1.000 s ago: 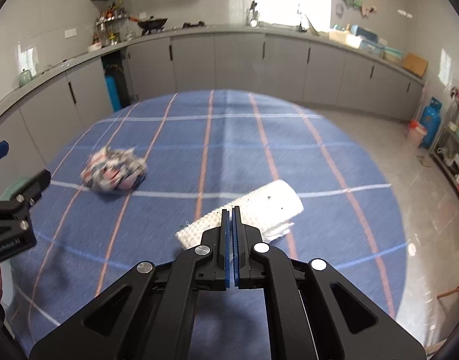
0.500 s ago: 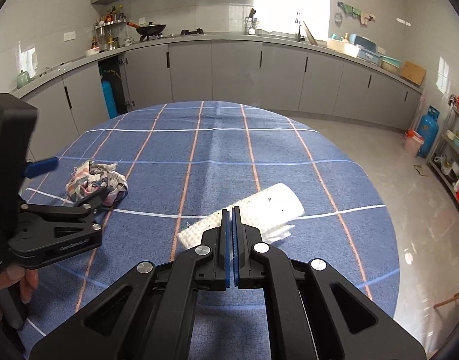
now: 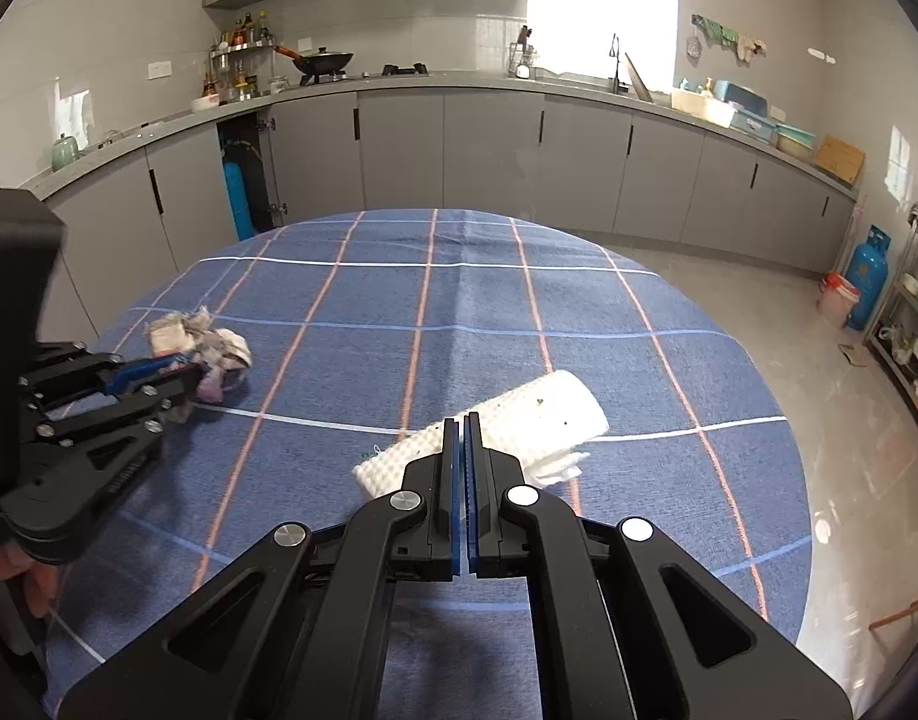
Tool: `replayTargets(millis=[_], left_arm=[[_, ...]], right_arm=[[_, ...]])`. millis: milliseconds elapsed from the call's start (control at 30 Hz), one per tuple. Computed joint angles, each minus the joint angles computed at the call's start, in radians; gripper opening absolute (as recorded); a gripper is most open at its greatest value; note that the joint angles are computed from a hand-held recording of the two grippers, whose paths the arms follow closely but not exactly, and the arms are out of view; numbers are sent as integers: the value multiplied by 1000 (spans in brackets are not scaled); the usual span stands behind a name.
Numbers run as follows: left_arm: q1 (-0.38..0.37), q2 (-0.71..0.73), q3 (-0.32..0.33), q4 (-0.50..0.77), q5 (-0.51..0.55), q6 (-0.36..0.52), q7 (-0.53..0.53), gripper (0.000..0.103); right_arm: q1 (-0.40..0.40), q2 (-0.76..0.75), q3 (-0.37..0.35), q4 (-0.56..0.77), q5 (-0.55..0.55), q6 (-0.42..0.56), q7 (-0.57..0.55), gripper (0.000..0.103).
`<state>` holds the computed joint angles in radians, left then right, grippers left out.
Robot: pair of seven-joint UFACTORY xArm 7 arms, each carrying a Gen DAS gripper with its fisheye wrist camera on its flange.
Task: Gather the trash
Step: 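Carry the plaid rag and white cloth over the teal bin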
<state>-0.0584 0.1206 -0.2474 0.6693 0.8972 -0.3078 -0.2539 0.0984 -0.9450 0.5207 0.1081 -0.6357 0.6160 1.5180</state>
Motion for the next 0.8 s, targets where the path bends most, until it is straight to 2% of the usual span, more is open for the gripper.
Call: replayTargets(millis=[67, 167, 333, 433, 500, 567, 667, 733, 800], left_arm=[[42, -27, 1, -8, 81, -21, -70, 10], [69, -60, 45, -9, 223, -54, -195, 10], [65, -105, 141, -22, 365, -107, -305, 10], [50, -130, 195, -46, 386, -127, -309, 10], [43, -148, 217, -75, 346, -137, -259, 10], [44, -160, 241, -90, 365, -153, -267, 10], [48, -185, 261, -129, 330, -171, -217, 10], [55, -194, 283, -131, 375, -185, -249, 10], [67, -208, 295, -145, 377, -197, -234, 10]], right_arm=[[2, 14, 14, 12, -1, -2, 8, 2], [7, 34, 34, 33, -8, -1, 20, 1], [12, 74, 57, 65, -26, -3, 41, 1], [22, 89, 54, 68, -30, -1, 53, 1], [37, 84, 46, 64, -26, 13, 55, 1], [50, 82, 39, 64, -25, 26, 51, 1], [73, 71, 36, 65, -20, 44, 50, 1], [81, 72, 42, 75, -23, 50, 53, 1], [77, 82, 46, 91, -34, 45, 54, 1]])
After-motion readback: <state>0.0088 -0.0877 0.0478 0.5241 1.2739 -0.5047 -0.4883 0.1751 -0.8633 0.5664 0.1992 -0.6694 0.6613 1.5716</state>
